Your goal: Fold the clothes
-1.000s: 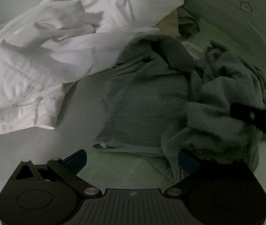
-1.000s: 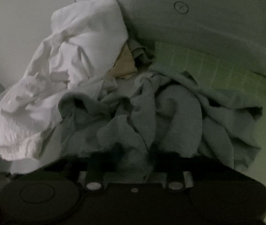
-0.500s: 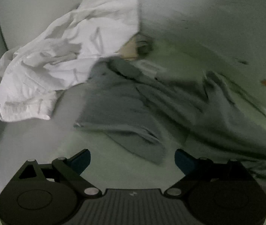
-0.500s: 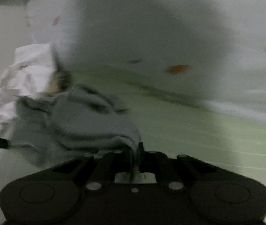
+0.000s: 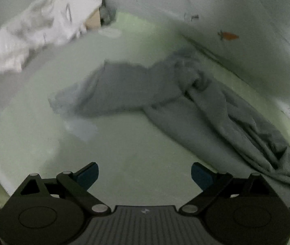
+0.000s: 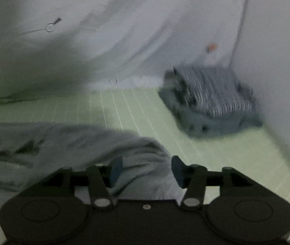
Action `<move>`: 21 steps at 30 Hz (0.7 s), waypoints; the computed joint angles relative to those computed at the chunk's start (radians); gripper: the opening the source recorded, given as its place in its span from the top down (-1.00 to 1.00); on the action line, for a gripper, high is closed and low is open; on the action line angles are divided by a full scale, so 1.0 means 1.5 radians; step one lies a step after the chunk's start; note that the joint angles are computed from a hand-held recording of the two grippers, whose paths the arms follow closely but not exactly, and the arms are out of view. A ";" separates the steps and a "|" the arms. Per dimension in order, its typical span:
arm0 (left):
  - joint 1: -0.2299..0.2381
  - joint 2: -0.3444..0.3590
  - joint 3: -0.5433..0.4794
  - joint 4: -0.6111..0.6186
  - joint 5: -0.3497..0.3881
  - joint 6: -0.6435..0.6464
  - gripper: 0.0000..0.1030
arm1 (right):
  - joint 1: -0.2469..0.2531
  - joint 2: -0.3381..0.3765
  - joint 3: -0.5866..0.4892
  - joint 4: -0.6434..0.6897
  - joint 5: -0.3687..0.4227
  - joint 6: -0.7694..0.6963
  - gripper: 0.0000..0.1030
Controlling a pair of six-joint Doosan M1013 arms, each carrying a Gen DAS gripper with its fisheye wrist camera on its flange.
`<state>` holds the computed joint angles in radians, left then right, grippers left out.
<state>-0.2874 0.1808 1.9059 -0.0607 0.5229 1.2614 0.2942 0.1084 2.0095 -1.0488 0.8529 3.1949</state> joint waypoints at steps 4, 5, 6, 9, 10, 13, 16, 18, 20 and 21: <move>-0.012 0.000 0.013 -0.052 -0.001 -0.028 -0.88 | -0.034 -0.031 0.045 0.072 -0.098 -0.016 -0.36; -0.018 -0.001 0.016 -0.042 -0.002 -0.046 -0.88 | -0.044 -0.032 0.051 0.091 -0.116 -0.033 -0.38; -0.022 -0.001 0.016 -0.032 -0.001 -0.057 -0.88 | -0.052 -0.033 0.054 0.116 -0.126 -0.050 -0.43; -0.027 0.002 0.014 -0.041 0.006 -0.051 -0.88 | -0.074 -0.029 0.058 0.195 -0.155 -0.094 -0.47; -0.027 0.004 0.010 -0.039 0.010 -0.050 -0.88 | -0.078 -0.028 0.060 0.210 -0.164 -0.097 -0.47; -0.031 0.012 -0.004 -0.017 0.021 -0.061 -0.88 | -0.091 -0.025 0.065 0.255 -0.199 -0.104 -0.46; -0.027 0.025 -0.022 -0.005 0.028 -0.065 -0.88 | -0.107 -0.020 0.067 0.297 -0.247 -0.109 -0.45; -0.021 0.040 -0.037 0.002 0.037 -0.072 -0.88 | -0.116 -0.012 0.064 0.335 -0.275 -0.128 -0.45; -0.015 0.057 -0.054 0.010 0.048 -0.080 -0.87 | -0.119 0.002 0.053 0.364 -0.277 -0.152 -0.45; -0.013 0.064 -0.062 0.018 0.051 -0.084 -0.86 | -0.118 0.009 0.047 0.367 -0.273 -0.155 -0.45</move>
